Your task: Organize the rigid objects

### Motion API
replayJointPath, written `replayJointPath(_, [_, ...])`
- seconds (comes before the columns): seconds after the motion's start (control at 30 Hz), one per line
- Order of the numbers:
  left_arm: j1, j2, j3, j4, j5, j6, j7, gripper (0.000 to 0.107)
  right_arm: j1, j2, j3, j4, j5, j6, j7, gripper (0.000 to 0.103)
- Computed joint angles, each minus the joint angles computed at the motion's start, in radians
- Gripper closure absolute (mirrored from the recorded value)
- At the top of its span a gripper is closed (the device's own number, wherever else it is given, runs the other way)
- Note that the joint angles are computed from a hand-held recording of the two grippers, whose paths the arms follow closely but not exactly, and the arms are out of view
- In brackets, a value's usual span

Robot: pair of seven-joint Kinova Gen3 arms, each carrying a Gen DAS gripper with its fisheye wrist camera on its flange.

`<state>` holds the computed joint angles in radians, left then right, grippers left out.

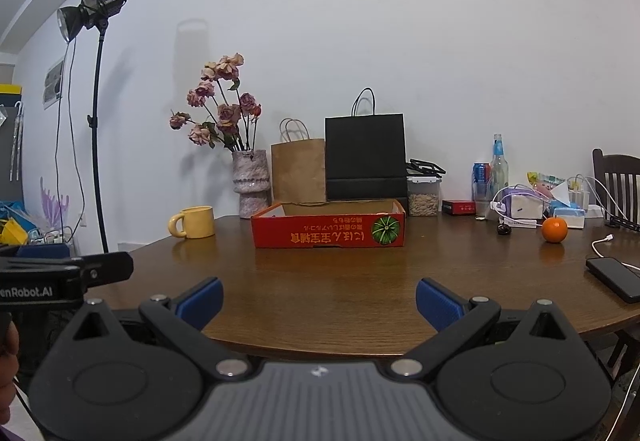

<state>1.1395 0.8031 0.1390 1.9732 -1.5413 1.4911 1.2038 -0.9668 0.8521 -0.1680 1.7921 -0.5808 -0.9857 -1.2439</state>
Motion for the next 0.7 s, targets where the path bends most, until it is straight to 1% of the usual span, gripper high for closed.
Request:
replayJointPath(0.27, [0.001, 0.010, 0.002, 0.001, -0.007, -0.009, 0.010, 0.004, -0.005, 0.002, 0.001, -0.014, -0.017, 0.025, 0.012, 0.000])
replayJointPath(0.43, [0.005, 0.015, 0.000, -0.004, -0.006, -0.008, 0.008, 0.004, -0.008, 0.003, 0.002, -0.016, -0.017, 0.025, 0.013, 0.000])
replayJointPath(0.7, [0.008, 0.009, 0.002, 0.000, -0.008, -0.015, 0.008, 0.004, -0.017, 0.004, 0.004, -0.025, -0.046, 0.032, 0.022, 0.000])
